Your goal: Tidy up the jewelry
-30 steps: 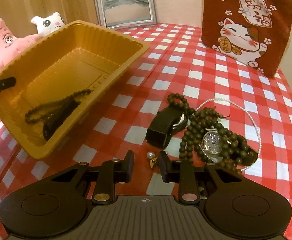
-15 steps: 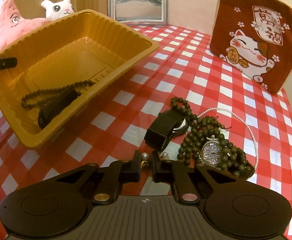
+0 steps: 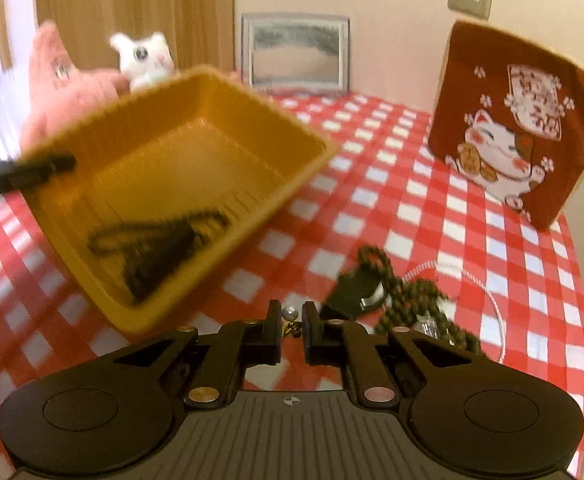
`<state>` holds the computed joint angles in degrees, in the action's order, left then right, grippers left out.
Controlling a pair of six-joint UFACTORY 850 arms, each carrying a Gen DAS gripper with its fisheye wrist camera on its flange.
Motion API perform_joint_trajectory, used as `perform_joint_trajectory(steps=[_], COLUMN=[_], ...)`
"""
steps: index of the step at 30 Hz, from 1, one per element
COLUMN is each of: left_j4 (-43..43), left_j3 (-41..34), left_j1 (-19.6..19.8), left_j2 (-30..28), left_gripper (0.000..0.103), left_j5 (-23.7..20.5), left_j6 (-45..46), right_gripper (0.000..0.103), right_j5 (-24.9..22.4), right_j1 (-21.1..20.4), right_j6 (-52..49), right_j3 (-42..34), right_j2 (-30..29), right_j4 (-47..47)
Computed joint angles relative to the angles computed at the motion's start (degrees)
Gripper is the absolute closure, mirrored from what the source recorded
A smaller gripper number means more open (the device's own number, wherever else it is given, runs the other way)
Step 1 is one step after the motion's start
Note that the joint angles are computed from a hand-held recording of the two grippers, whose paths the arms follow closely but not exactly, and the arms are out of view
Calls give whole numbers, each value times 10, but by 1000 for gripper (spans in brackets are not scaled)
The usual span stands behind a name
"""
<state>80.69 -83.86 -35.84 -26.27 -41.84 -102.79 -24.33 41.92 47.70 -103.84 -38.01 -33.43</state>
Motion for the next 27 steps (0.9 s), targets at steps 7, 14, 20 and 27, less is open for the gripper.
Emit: perform_joint_trajectory(steps=[7, 14, 20, 27], left_j4=[0, 0, 0, -2], left_j3=[0, 0, -1, -2], left_j1=[0, 0, 1, 2], left_j2=[0, 0, -1, -2], left_gripper=[86, 86, 86, 86], left_j5=[0, 0, 1, 4], left_j6=[0, 0, 0, 0], right_gripper=[93, 93, 93, 83], right_j5=[57, 18, -41, -43], right_j1=[-4, -1, 4, 4], right_j6=[-108, -313, -325, -297], right_j3=[-56, -192, -308, -326], right_j2=[-23, -113, -190, -199], right_j4=[162, 404, 425, 423])
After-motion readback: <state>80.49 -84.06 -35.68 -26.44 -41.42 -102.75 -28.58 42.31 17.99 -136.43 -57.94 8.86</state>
